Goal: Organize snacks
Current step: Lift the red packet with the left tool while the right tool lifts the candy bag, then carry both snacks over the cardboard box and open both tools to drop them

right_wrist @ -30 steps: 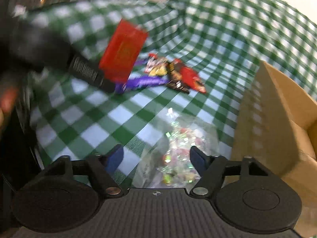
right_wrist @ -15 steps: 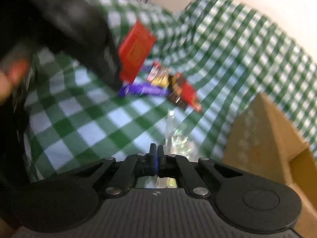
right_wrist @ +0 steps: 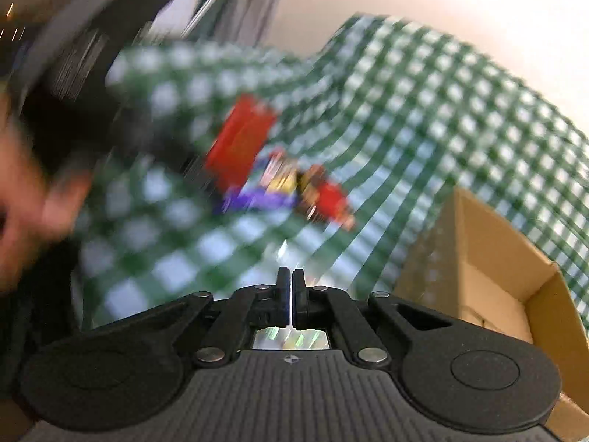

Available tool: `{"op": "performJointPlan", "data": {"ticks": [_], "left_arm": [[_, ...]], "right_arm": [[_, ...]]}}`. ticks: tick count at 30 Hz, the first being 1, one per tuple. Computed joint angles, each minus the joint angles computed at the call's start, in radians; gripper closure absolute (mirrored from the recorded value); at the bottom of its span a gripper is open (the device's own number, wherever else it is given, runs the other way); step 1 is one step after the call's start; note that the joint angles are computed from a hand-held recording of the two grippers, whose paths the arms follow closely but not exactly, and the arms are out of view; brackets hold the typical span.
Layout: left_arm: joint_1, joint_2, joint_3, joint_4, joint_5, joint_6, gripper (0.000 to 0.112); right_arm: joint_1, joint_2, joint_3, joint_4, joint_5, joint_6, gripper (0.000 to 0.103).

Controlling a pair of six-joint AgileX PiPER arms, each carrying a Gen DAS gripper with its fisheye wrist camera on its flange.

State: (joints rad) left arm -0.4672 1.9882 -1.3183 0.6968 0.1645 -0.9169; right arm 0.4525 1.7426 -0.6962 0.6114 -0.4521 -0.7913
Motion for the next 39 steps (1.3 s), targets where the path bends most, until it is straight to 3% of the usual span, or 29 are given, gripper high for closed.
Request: {"op": "performJointPlan", "data": {"ticks": [2,4,7,10,12,13,14,15,17,27,31,35,39], "left_arm": [[0.000,0.001,0.002,-0.003,-0.004,0.018,0.112],[0.004,0.002,0.002,-0.012,-0.006,0.036,0.112],[0.013,0.006,-0.001,-0.056,-0.007,0.079,0.112],[0.020,0.009,-0.004,-0.080,-0.007,0.100,0.112],[0.021,0.011,-0.007,-0.089,-0.005,0.103,0.112],[0.020,0.010,-0.008,-0.085,-0.002,0.095,0.112],[0.018,0.010,-0.008,-0.072,0.001,0.078,0.112],[0.020,0.010,-0.009,-0.074,0.000,0.077,0.112],[0.017,0.010,-0.011,-0.060,0.004,0.055,0.112],[-0.004,-0.004,0.006,0.120,-0.009,-0.128,0.112],[0.001,-0.009,0.008,0.123,-0.023,-0.127,0.112],[-0.011,-0.013,0.003,0.188,-0.017,-0.183,0.112],[-0.019,-0.015,-0.017,0.130,-0.004,-0.124,0.111]], "right_arm": [[0.036,0.048,-0.021,0.070,-0.014,-0.086,0.061],[0.057,0.086,-0.041,0.088,-0.028,-0.125,0.054],[0.073,0.136,-0.084,0.138,-0.006,-0.194,0.054],[0.111,0.217,-0.150,0.373,-0.057,-0.415,0.058],[0.114,0.236,-0.165,0.403,-0.072,-0.436,0.058],[0.117,0.241,-0.172,0.427,-0.080,-0.461,0.065],[0.117,0.242,-0.178,0.436,-0.077,-0.475,0.087],[0.114,0.241,-0.179,0.436,-0.071,-0.472,0.098],[0.117,0.230,-0.164,0.405,-0.104,-0.423,0.102],[0.067,0.042,-0.010,0.187,-0.264,-0.065,0.103],[0.059,-0.025,0.048,0.126,-0.323,0.017,0.103],[0.034,-0.075,0.075,0.077,-0.325,0.056,0.103],[0.002,-0.141,0.097,0.021,-0.317,0.096,0.103]]}}
